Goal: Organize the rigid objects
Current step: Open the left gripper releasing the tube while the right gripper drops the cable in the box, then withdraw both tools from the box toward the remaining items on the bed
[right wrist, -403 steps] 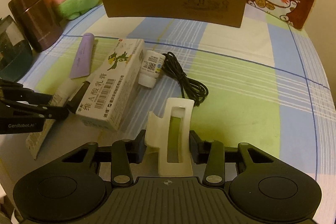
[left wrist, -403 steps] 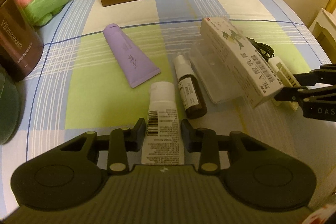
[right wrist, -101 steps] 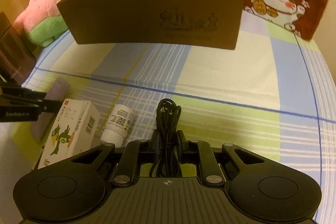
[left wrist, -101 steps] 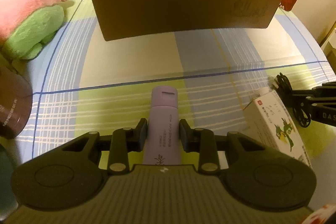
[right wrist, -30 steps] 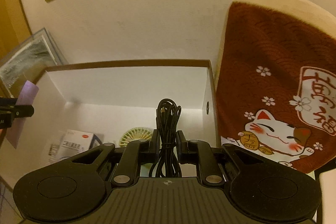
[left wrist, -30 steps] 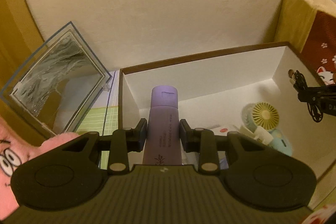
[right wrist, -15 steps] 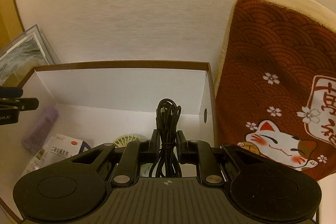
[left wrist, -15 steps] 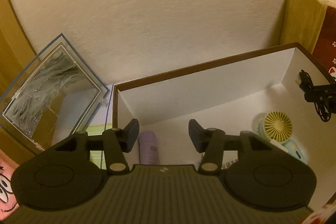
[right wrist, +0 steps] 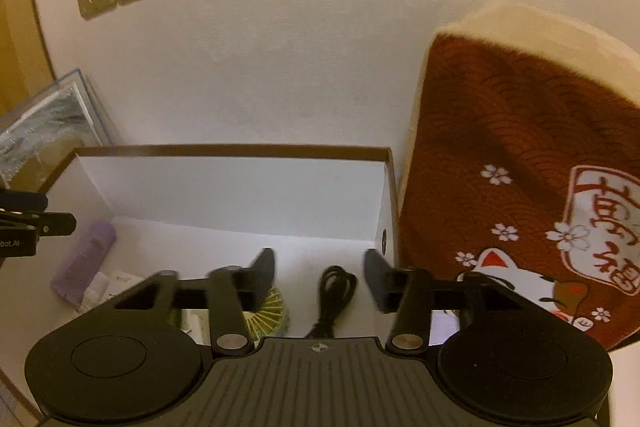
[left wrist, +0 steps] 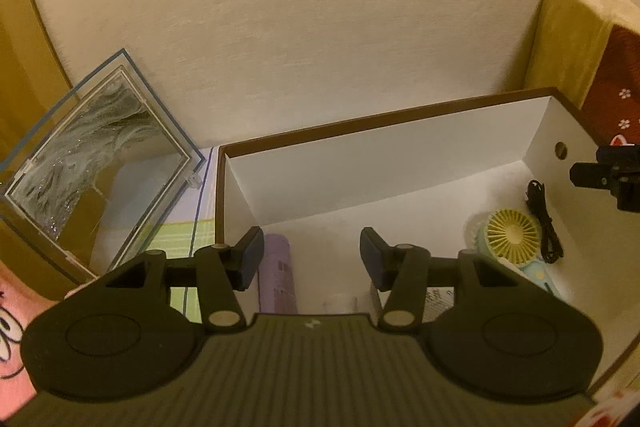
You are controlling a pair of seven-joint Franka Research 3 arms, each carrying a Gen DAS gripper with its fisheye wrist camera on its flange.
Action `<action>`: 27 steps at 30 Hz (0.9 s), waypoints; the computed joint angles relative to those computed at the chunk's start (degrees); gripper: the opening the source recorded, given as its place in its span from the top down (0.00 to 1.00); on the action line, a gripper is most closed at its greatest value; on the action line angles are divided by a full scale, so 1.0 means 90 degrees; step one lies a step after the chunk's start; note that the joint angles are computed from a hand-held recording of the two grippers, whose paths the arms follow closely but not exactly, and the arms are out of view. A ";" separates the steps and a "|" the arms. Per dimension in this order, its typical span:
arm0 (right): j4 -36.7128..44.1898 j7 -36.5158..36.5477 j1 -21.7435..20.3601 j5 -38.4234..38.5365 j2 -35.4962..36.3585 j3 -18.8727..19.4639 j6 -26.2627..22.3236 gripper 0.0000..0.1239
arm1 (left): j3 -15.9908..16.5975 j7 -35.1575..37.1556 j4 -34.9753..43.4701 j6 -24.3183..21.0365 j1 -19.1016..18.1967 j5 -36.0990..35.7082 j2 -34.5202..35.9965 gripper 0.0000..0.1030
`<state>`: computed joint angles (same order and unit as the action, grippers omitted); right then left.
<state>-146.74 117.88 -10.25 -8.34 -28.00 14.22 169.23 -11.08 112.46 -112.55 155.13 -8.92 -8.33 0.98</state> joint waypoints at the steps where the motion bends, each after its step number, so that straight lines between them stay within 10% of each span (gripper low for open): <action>1: -0.0044 -0.0064 0.0126 0.0078 -0.0072 -0.0102 -0.0025 0.55 | -0.0003 0.0069 -0.0042 -0.0018 0.0004 -0.0109 -0.0059 0.48; 27: -0.1558 0.0019 0.1116 0.1607 -0.3303 -0.0171 -0.1101 0.49 | 0.0954 0.0370 -0.1822 -0.0876 -0.0746 -0.1301 -0.2695 0.47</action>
